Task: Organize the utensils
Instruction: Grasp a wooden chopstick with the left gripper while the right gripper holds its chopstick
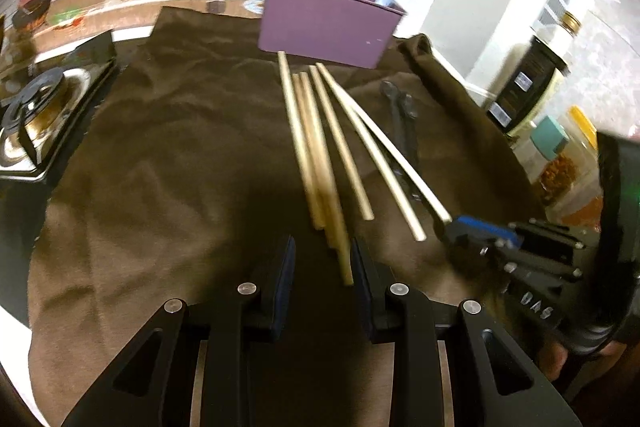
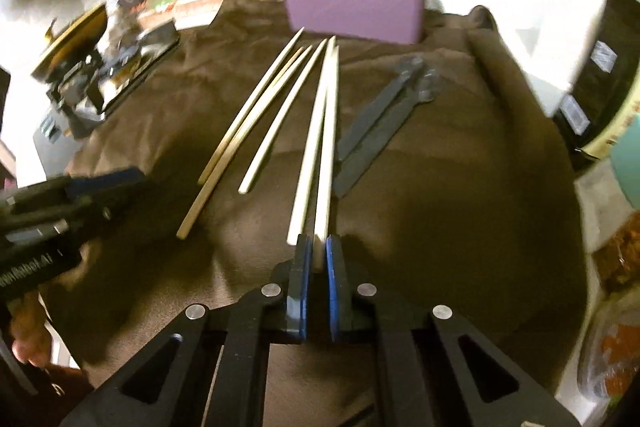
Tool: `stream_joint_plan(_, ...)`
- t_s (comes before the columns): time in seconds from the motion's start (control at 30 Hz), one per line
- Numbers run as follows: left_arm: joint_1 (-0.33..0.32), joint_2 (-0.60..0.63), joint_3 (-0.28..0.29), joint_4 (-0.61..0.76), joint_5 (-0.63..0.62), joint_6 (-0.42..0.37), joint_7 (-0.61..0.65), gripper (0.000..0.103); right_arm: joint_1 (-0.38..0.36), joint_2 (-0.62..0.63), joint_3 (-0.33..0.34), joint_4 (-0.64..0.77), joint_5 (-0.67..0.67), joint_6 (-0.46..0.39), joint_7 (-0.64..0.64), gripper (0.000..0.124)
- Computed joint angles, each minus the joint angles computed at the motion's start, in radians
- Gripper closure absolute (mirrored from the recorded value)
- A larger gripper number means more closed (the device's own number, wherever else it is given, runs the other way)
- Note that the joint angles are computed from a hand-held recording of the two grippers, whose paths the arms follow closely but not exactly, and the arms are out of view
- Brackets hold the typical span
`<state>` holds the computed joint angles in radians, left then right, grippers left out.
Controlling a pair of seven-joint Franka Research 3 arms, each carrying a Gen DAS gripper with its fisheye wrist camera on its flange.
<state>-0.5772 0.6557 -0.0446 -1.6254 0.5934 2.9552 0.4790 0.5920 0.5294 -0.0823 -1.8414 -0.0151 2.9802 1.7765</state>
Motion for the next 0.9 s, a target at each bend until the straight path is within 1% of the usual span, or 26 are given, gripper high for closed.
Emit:
stream_joint_plan(0.1, 0.021, 0.032, -0.049, 0.045, -0.028, -0.014, 0.055, 0.073, 0.021, -0.037, -0.037, -0.049, -0.001, 0.047, 0.035, 0.118)
stream_joint_plan(0.17, 0.021, 0.055, -0.068, 0.082, -0.046, -0.029, 0.091, 0.073, 0.084, -0.066, -0.123, -0.090, -0.024, 0.079, 0.106, 0.118)
stream_joint_plan(0.23, 0.006, 0.082, -0.072, 0.124, -0.057, -0.042, 0.117, 0.073, 0.101, -0.086, -0.157, -0.122, -0.026, 0.110, 0.148, 0.118)
stream_joint_plan(0.33, -0.016, 0.139, -0.078, 0.215, -0.088, -0.088, 0.140, 0.073, 0.093, -0.111, -0.169, -0.161, -0.005, 0.155, 0.168, 0.118)
stream_joint_plan(0.37, -0.027, 0.162, -0.076, 0.252, -0.100, -0.106, 0.137, 0.073, 0.113, -0.117, -0.197, -0.173, -0.002, 0.169, 0.180, 0.118)
stream_joint_plan(0.4, -0.040, 0.186, -0.070, 0.291, -0.110, -0.129, 0.130, 0.073, 0.148, -0.117, -0.237, -0.181, -0.002, 0.179, 0.197, 0.118)
stream_joint_plan(0.43, -0.051, 0.202, -0.062, 0.319, -0.114, -0.148, 0.124, 0.073, 0.157, -0.121, -0.251, -0.188, 0.004, 0.189, 0.198, 0.118)
stream_joint_plan(0.47, -0.066, 0.227, -0.053, 0.363, -0.117, -0.179, 0.118, 0.073, 0.150, -0.123, -0.245, -0.192, 0.015, 0.196, 0.190, 0.118)
stream_joint_plan(0.5, -0.084, 0.250, -0.037, 0.406, -0.114, -0.214, 0.106, 0.073, 0.129, -0.131, -0.225, -0.200, 0.032, 0.208, 0.179, 0.118)
stream_joint_plan(0.57, -0.109, 0.288, -0.015, 0.477, -0.107, -0.280, 0.080, 0.074, 0.117, -0.137, -0.213, -0.210, 0.060, 0.223, 0.158, 0.118)
stream_joint_plan(0.6, -0.119, 0.303, -0.004, 0.505, -0.100, -0.302, 0.062, 0.074, 0.125, -0.139, -0.219, -0.216, 0.072, 0.230, 0.149, 0.118)
stream_joint_plan(0.63, -0.128, 0.309, 0.009, 0.516, -0.088, -0.310, 0.042, 0.074, 0.147, -0.140, -0.241, -0.222, 0.082, 0.237, 0.144, 0.118)
stream_joint_plan(0.7, -0.137, 0.336, 0.017, 0.569, -0.078, -0.353, 0.019, 0.074, 0.173, -0.140, -0.264, -0.228, 0.103, 0.247, 0.127, 0.118)
stream_joint_plan(0.8, -0.147, 0.378, 0.023, 0.649, -0.063, -0.417, 0.007, 0.075, 0.166, -0.142, -0.252, -0.232, 0.138, 0.256, 0.090, 0.118)
stream_joint_plan(0.87, -0.153, 0.398, 0.026, 0.686, -0.053, -0.445, 0.007, 0.076, 0.178, -0.141, -0.261, -0.233, 0.163, 0.259, 0.072, 0.118)
stream_joint_plan(0.9, -0.156, 0.406, 0.029, 0.700, -0.047, -0.459, 0.008, 0.078, 0.178, -0.141, -0.259, -0.233, 0.175, 0.260, 0.061, 0.118)
